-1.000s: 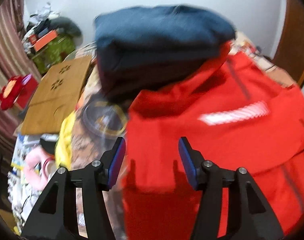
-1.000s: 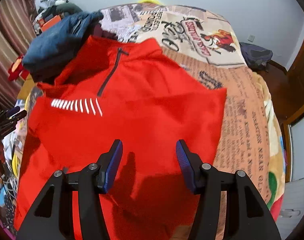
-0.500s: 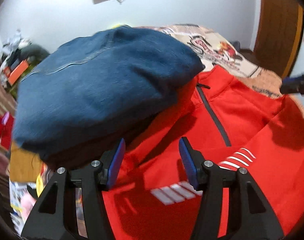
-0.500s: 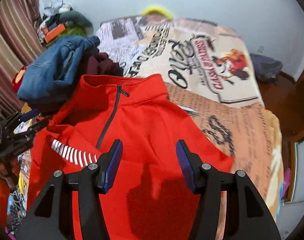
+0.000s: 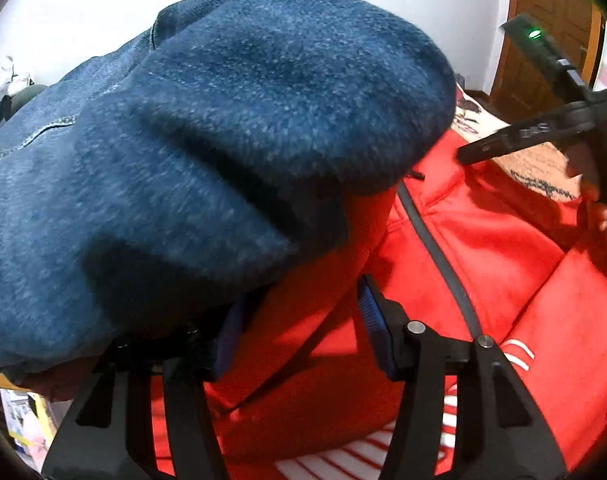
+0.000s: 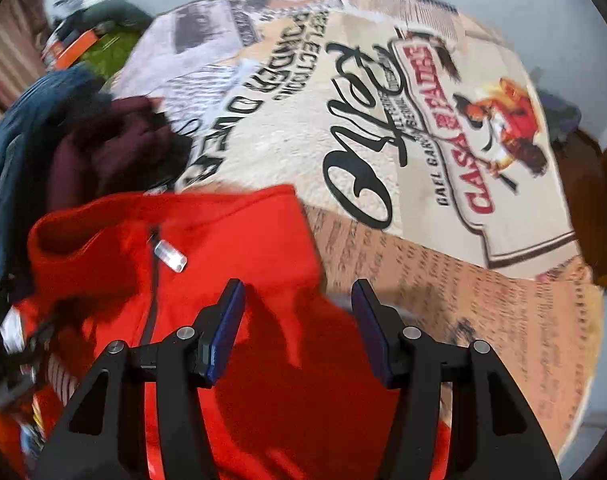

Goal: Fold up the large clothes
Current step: 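Grasp the jacket hem with the left tool while the right tool grasps it too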

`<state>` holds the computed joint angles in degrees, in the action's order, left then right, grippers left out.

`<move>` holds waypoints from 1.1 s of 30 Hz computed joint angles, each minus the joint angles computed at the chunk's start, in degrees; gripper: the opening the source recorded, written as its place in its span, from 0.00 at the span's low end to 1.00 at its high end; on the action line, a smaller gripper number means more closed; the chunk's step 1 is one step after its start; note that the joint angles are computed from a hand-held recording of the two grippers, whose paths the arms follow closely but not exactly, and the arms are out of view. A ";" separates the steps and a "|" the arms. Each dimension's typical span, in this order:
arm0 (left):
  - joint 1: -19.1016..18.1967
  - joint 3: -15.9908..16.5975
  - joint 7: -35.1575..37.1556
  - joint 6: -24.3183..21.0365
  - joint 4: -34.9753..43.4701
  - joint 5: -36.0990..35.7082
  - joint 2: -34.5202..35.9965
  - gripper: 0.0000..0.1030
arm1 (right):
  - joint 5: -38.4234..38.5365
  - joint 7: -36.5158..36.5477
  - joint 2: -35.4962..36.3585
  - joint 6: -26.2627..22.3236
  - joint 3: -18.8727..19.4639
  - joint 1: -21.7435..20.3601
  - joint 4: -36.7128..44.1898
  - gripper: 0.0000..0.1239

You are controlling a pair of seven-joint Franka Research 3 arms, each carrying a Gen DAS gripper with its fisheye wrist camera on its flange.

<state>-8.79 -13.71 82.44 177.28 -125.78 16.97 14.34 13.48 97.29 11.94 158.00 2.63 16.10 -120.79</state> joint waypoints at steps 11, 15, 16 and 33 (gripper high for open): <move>9.61 -11.64 8.28 -4.43 2.45 -11.02 2.79 0.02 | 13.45 -6.93 -3.11 2.32 3.35 -1.14 -2.67 0.08; 20.42 -23.75 21.04 -5.11 -0.96 -25.79 -0.37 0.01 | 21.53 -13.73 -10.13 4.34 4.52 -0.55 -8.04 0.07; 22.63 -26.29 24.27 -5.21 -2.17 -29.36 -1.98 0.01 | 21.27 -13.70 -12.40 5.07 4.40 0.22 -9.81 0.07; 18.70 -20.07 67.25 -21.64 -20.83 -85.94 -36.16 0.01 | 11.16 -1.85 -40.00 9.67 6.88 11.18 -33.58 0.07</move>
<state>9.91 -33.78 149.70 155.64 -146.61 -68.97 -21.83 24.64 95.44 -28.06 167.68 9.52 27.27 -154.37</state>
